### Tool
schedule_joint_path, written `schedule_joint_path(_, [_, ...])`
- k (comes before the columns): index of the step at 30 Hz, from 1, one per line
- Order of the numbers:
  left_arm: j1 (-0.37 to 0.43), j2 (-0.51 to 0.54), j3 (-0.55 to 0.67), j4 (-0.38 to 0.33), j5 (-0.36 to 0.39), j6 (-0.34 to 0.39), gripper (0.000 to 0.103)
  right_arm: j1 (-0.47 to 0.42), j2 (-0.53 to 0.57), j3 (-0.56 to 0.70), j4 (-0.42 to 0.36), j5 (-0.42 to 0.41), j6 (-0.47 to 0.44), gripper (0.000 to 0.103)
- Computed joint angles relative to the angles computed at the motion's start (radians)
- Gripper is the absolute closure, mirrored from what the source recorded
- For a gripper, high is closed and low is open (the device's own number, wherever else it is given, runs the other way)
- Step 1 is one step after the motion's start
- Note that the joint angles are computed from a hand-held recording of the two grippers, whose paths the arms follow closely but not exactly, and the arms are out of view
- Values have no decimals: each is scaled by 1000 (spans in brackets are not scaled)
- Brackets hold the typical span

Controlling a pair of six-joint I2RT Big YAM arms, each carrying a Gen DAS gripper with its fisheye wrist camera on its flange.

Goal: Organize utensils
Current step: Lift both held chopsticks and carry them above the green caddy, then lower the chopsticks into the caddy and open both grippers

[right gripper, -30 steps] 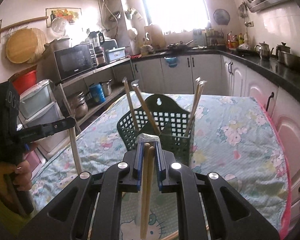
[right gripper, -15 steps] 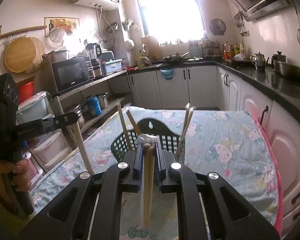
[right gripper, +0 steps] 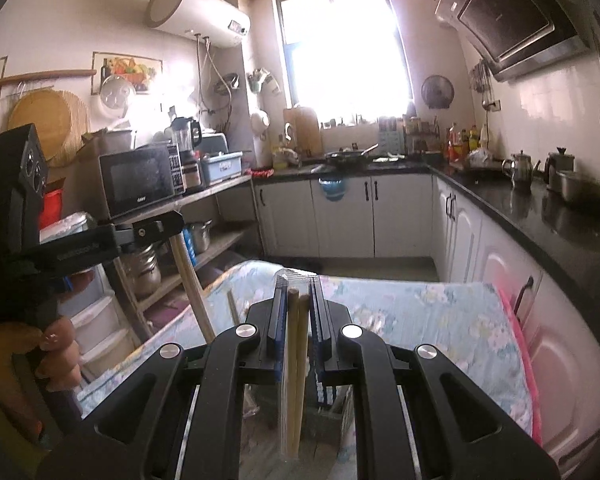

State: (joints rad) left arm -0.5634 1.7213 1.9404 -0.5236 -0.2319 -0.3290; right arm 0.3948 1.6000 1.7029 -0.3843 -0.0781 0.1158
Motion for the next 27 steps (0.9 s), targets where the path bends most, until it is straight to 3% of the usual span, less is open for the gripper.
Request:
schedule_joint_path(11, [13, 80, 49, 53, -16, -19, 102, -16, 112, 144, 7, 53, -6, 92])
schedule_joint_path(17, [11, 88, -17, 75, 2, -36, 102, -23, 168, 182, 0, 68, -7, 92])
schedule_joint_path(21, [1, 90, -59, 103, -6, -4, 102, -26, 210, 210, -20, 68, 0, 92])
schedule_joint_path(27, [7, 93, -93, 101, 9, -25, 102, -38, 257, 243, -61, 31, 19, 92])
